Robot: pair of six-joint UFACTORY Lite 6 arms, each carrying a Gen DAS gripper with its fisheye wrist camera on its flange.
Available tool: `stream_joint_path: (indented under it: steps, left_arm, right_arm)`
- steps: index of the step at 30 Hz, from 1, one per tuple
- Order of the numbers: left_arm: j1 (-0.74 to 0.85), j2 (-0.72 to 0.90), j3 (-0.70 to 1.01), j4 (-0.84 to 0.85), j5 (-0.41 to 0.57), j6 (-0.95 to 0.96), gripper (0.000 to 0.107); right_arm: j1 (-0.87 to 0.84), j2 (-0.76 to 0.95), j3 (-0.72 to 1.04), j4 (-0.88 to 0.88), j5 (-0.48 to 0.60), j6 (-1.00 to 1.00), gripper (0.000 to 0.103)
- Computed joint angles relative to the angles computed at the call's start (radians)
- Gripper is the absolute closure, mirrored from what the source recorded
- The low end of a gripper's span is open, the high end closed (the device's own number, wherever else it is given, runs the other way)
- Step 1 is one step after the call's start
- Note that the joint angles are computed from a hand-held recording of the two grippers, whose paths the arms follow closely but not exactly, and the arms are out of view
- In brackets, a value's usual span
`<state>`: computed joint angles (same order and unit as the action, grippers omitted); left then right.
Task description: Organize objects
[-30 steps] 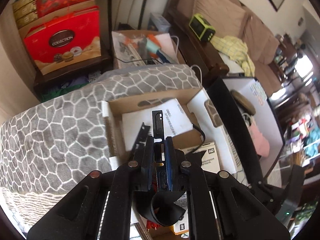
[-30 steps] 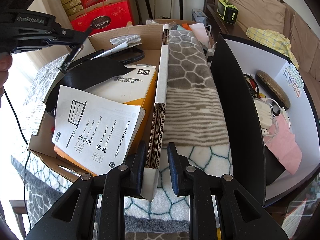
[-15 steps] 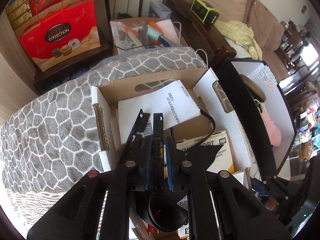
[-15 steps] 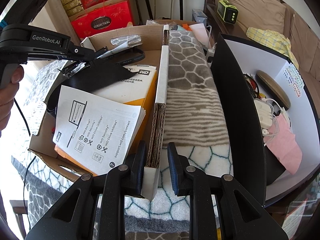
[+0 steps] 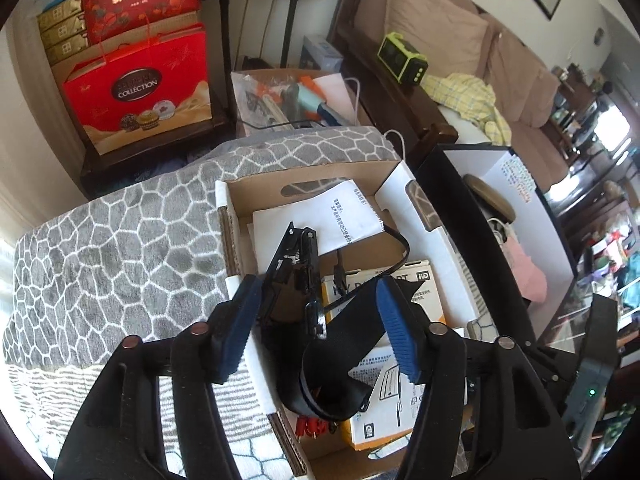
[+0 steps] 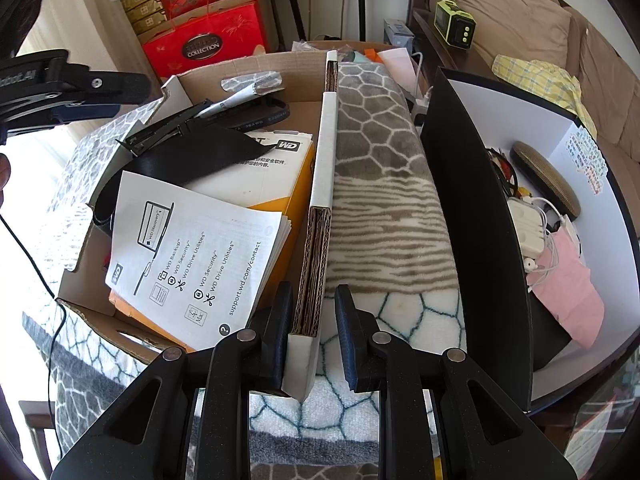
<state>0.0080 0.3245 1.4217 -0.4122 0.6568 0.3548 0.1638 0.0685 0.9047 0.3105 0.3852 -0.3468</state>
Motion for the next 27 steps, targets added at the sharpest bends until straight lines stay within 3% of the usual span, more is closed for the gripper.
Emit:
stream_joint_path:
  steps: [8,17,22,27]
  left_arm:
    - [0.067,-0.135,-0.170,-0.002,-0.056,0.019,0.042]
    - [0.096,-0.179,-0.343,-0.039,-0.112,0.064,0.042]
    - [0.073,-0.158,-0.365,-0.008,-0.161,0.005,0.042]
    - [0.088,-0.108,-0.353,-0.063,-0.187,0.033,0.042]
  right_arm:
    - [0.014,-0.003,0.001,-0.010,-0.010,-0.007,0.087]
    - [0.027,0.003,0.000,-0.056,-0.021,0.049,0.087]
    - [-0.001,0.017,0.023,-0.054,-0.013,0.063,0.074]
    - [-0.031,0.053,0.088,-0.004,0.007,0.023,0.073]
